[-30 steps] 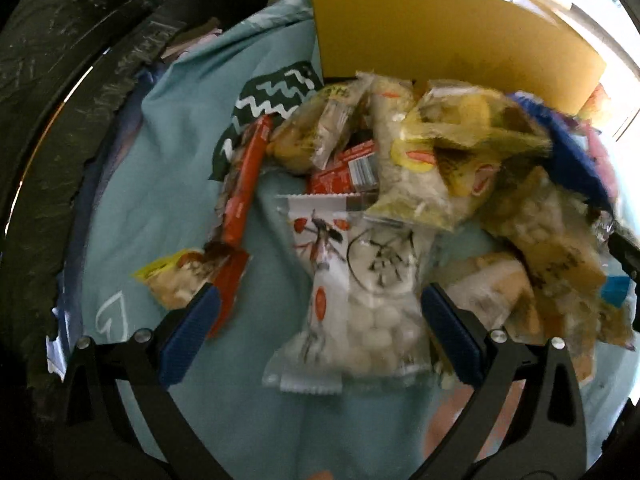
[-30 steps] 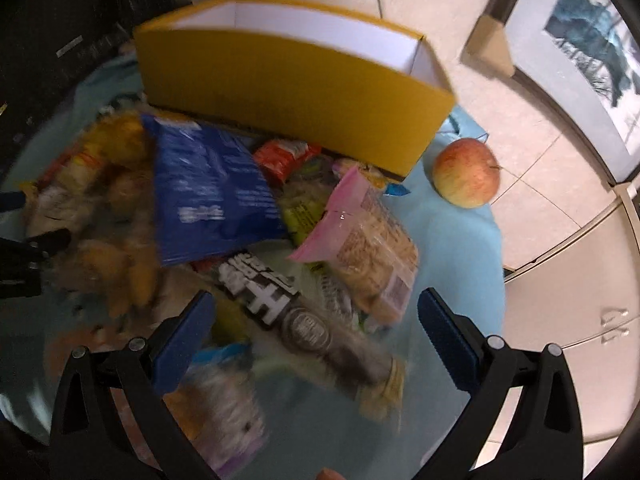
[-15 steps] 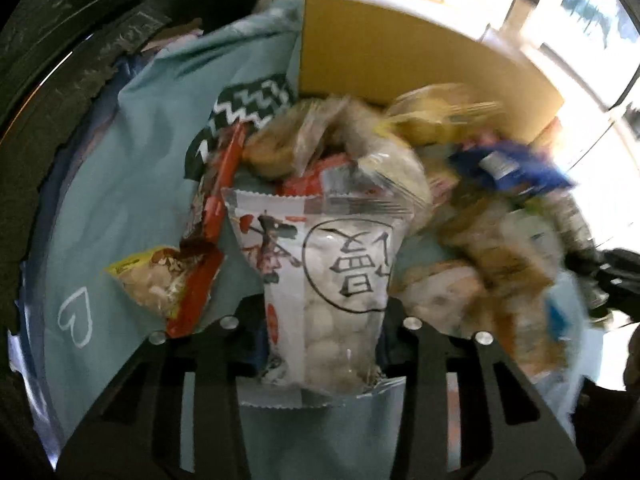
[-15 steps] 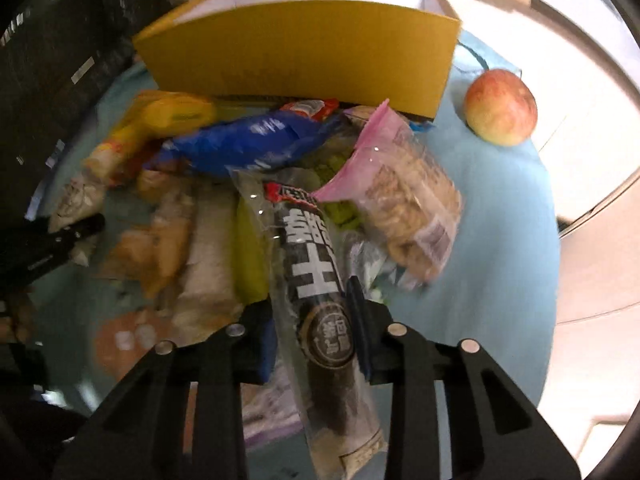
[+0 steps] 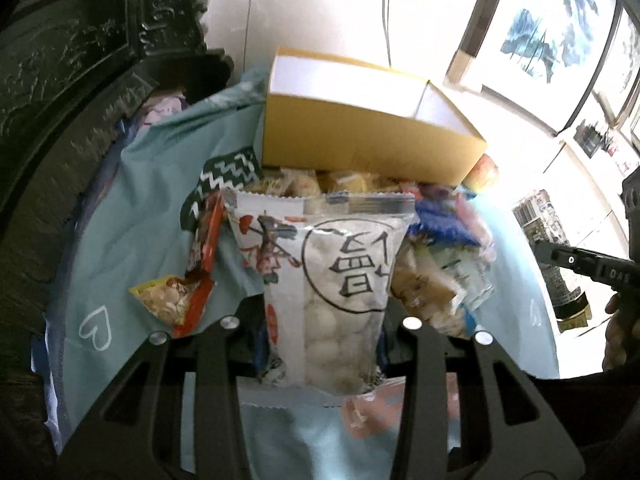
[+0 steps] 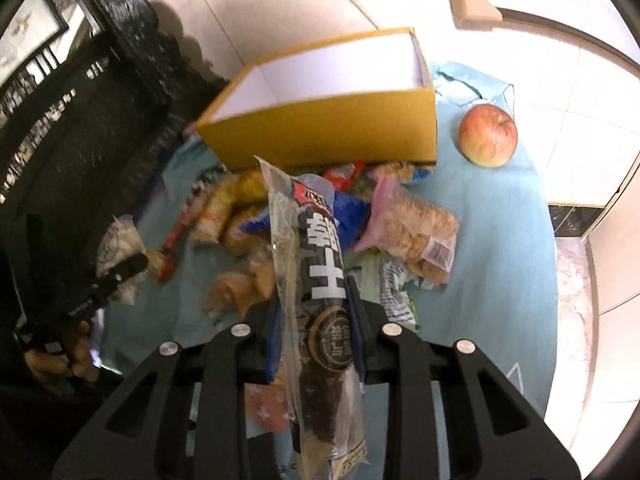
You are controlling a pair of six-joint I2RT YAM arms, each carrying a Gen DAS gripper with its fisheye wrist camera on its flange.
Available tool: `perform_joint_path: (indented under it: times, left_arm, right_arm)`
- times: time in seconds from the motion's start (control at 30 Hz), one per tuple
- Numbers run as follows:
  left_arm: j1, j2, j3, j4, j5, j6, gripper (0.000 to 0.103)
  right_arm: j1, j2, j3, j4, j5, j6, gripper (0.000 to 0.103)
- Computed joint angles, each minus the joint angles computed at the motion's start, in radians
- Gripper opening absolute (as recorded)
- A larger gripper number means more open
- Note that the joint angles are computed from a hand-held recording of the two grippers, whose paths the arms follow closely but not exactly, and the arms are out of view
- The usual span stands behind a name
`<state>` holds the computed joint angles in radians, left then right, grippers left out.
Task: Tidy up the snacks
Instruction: 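Carry both snacks into the yellow box and open both grippers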
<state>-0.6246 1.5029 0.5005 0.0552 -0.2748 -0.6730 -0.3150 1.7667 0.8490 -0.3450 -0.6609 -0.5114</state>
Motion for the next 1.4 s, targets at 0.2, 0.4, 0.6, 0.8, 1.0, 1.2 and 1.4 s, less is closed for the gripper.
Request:
perform_joint_path:
  times: [0.2, 0.4, 0.6, 0.8, 1.0, 1.2, 1.4]
  left_arm:
    - [-0.001, 0.013, 0.041, -0.018, -0.005, 0.006, 0.04]
    - [0.057, 0.148, 0.218, -0.034, 0.027, 0.036, 0.04]
    - [0.133, 0.402, 0.645, -0.178, 0.045, 0.13, 0.04]
    - [0.229, 0.702, 1.188, -0.436, 0.051, 0.222, 0.043]
    - [0.31, 0.854, 1.482, -0.662, 0.038, 0.207, 0.101]
    - [0.319, 0.685, 1.142, -0.498, 0.076, 0.183, 0.101]
    - [0.235, 0.505, 0.765, -0.318, 0.042, 0.137, 0.101]
  right_arm:
    - [0.025, -0.021, -0.003, 0.016, 0.014, 0.018, 0.028]
    - [0.132, 0.01, 0.129, 0.027, 0.037, 0.119, 0.028]
    - [0.232, 0.201, 0.515, -0.067, 0.135, 0.255, 0.028]
    - [0.3, 0.472, 1.039, -0.232, 0.246, 0.348, 0.031]
    - [0.325, 0.592, 1.27, -0.276, 0.397, 0.321, 0.075]
    - [0.298, 0.503, 1.033, -0.193, 0.348, 0.278, 0.075]
    - [0.263, 0.331, 0.637, -0.065, 0.28, 0.223, 0.075]
